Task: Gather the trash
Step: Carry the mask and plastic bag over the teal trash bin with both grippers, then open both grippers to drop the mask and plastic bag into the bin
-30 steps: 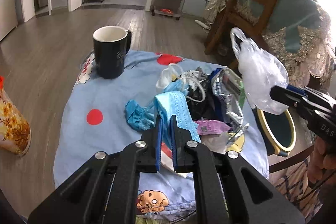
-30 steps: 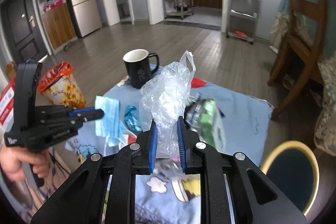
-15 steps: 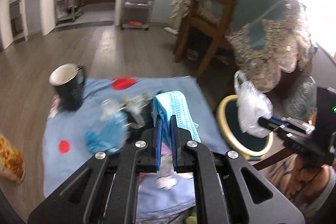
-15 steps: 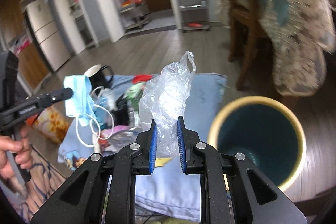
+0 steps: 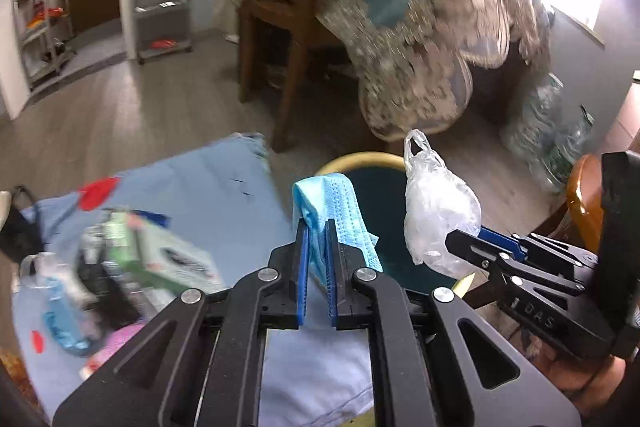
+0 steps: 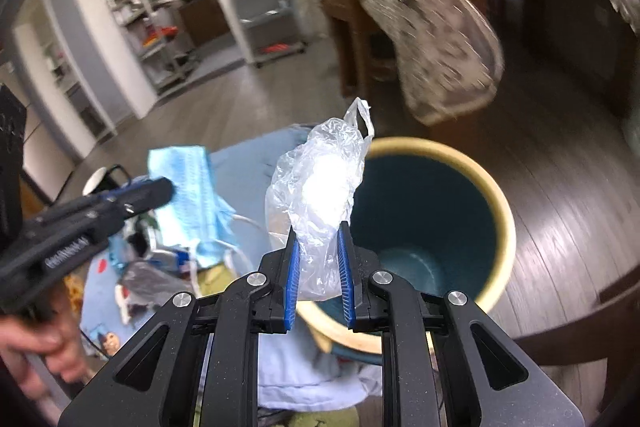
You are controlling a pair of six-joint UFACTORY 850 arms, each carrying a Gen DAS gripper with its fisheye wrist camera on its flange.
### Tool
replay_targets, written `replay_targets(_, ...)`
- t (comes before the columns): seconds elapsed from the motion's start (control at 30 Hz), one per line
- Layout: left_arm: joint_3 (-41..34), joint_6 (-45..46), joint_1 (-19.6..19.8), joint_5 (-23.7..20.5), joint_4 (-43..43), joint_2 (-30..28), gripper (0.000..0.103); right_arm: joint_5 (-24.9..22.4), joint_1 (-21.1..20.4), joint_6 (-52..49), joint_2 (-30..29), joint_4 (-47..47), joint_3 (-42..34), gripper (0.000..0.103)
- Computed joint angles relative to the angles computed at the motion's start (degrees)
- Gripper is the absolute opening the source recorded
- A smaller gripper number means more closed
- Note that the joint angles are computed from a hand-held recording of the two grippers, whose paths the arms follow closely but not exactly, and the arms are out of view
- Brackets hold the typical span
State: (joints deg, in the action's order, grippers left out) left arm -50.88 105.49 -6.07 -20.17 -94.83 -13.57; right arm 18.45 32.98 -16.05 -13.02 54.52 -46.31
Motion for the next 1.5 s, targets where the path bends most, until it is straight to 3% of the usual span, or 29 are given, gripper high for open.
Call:
replay_targets(0.2, -4.85, -2.26, -3.52, 0.01, 0.17, -7.48, 0.007, 0.11, -1.71, 1.57, -0.22, 1.82, 1.12, 0.020)
replay_targets(0.3, -6.84, -4.87, -4.68, 0.73, 3.14, -10.11, 0.008, -1.35, -2.43, -2.38, -1.80, 6.56, 0.11, 0.021)
replay_targets(0.43, -8.41, -8.90, -5.22, 1.18, 7.13, -12.36, 0.035, -5.18, -3.72, -11.43, -4.79, 16.21, -2.18, 0.026)
replay_targets(0.6, -7.08, -7.96, -3.81, 0.43, 6.41, -11.62, 0.039, -3.69, -2.91, -10.76, -4.27, 16.03, -1.71, 0.046)
replay_targets(0.7, -5.50, -7.22, -2.25, -0.40, 5.60, -9.95, 0.042, -2.75, -2.51, -10.07, -3.92, 15.35, -1.67, 0.054)
replay_targets(0.83, -2.67, -3.01, -0.16, -1.41, 1.69, -6.48, 0.054, -1.30, -1.72, -8.19, -3.69, 13.11, -1.95, 0.066)
replay_targets(1.07, 1.33, 0.79, 3.88, -1.40, -0.96, -0.34, 0.071, -0.61, -0.28, -5.30, -3.83, 8.94, -3.09, 0.076)
replay_targets(1.33, 3.86, 1.66, 11.20, 0.09, 0.58, 3.57, 0.072, 0.26, 2.41, -12.15, -5.05, 12.21, -5.77, 0.078)
replay_targets(1.5, 4.05, 0.06, 16.88, 2.63, 4.87, 3.00, 0.072, 1.06, 4.05, -12.20, -5.03, 9.86, -6.44, 0.079)
